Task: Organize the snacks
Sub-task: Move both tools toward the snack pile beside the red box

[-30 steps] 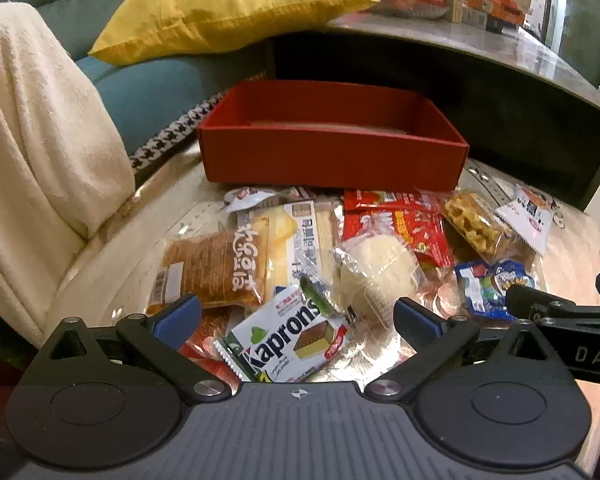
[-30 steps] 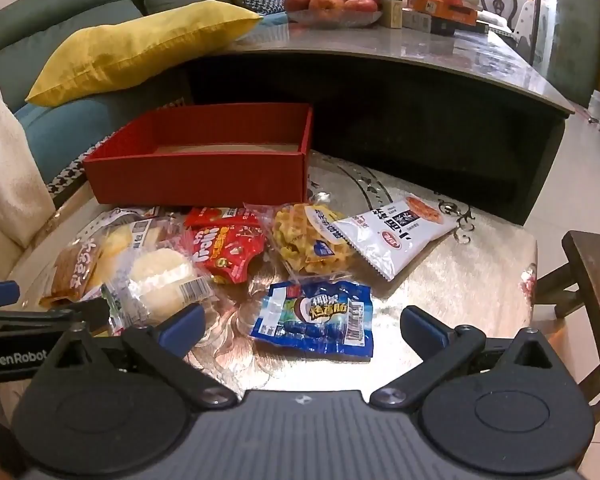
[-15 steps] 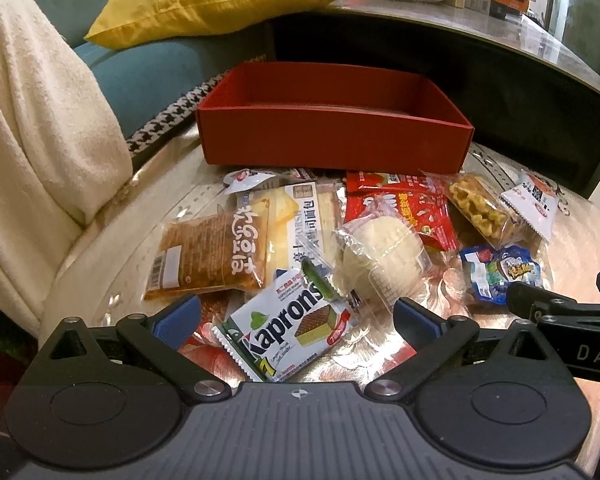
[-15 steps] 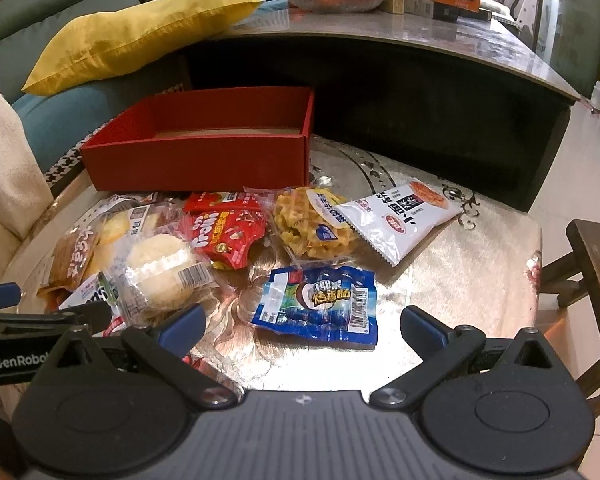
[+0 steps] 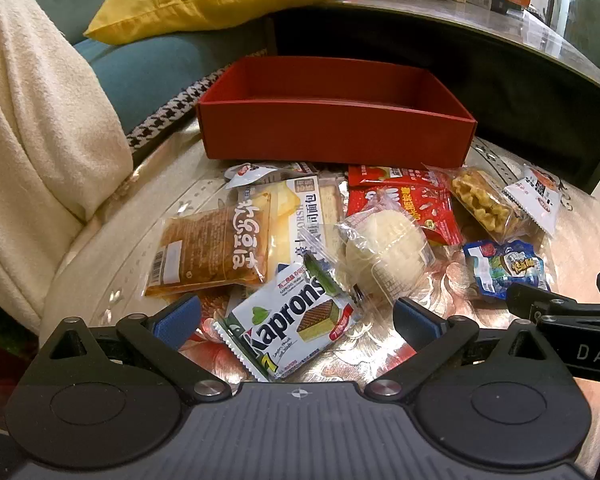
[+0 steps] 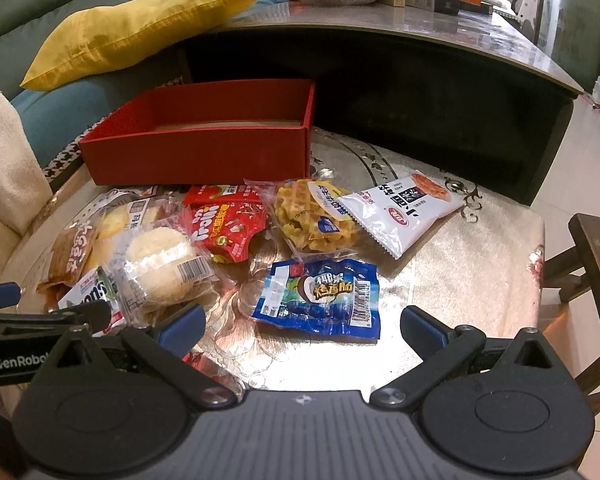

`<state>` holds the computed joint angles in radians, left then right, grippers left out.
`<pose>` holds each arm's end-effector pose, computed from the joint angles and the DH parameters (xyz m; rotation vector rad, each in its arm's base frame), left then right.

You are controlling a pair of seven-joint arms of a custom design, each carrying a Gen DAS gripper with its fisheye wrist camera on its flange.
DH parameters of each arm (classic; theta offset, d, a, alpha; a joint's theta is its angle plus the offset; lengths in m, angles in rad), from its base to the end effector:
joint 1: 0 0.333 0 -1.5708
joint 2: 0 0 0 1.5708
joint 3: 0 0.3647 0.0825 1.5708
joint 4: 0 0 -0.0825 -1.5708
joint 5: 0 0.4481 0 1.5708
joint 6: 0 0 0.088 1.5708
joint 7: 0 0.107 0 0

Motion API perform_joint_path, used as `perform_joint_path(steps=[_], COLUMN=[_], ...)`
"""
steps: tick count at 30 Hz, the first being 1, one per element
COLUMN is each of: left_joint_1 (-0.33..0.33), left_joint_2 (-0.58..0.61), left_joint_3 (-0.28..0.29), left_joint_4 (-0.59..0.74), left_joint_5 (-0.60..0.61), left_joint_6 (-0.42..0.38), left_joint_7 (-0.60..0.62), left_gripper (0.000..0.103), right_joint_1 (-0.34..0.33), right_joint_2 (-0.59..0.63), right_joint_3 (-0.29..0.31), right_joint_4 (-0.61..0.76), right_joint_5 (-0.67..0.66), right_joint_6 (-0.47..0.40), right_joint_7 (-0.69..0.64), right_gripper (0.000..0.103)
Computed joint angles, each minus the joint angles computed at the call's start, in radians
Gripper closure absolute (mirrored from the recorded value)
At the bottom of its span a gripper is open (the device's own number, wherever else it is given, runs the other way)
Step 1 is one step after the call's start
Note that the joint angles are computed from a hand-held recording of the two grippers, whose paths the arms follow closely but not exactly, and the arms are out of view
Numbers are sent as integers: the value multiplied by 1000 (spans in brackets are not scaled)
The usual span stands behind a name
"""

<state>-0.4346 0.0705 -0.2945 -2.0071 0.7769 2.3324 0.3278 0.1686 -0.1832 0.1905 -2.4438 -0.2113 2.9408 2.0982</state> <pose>0.4976 -0.4244 0.4701 -1.8449 1.7726 -0.4800 0.5075 0.2077 0.4538 -1.8099 1.7508 -0.4731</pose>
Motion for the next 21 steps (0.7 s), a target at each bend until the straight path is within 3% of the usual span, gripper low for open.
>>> perform_joint_path(steps=[21], left_joint_1=[2], left_joint_2=[-8], left_joint_3=[0], left_joint_4=[-13], left_joint_5=[-2], left_joint_6=[-1], left_joint_7=[3], left_gripper=[0], right_joint_1=[12], right_joint_2=[7], right_joint_3=[-6], right_joint_4=[1], right_joint_5=[11], right_joint_6=[-3], right_joint_7=[-15], right_gripper=[3])
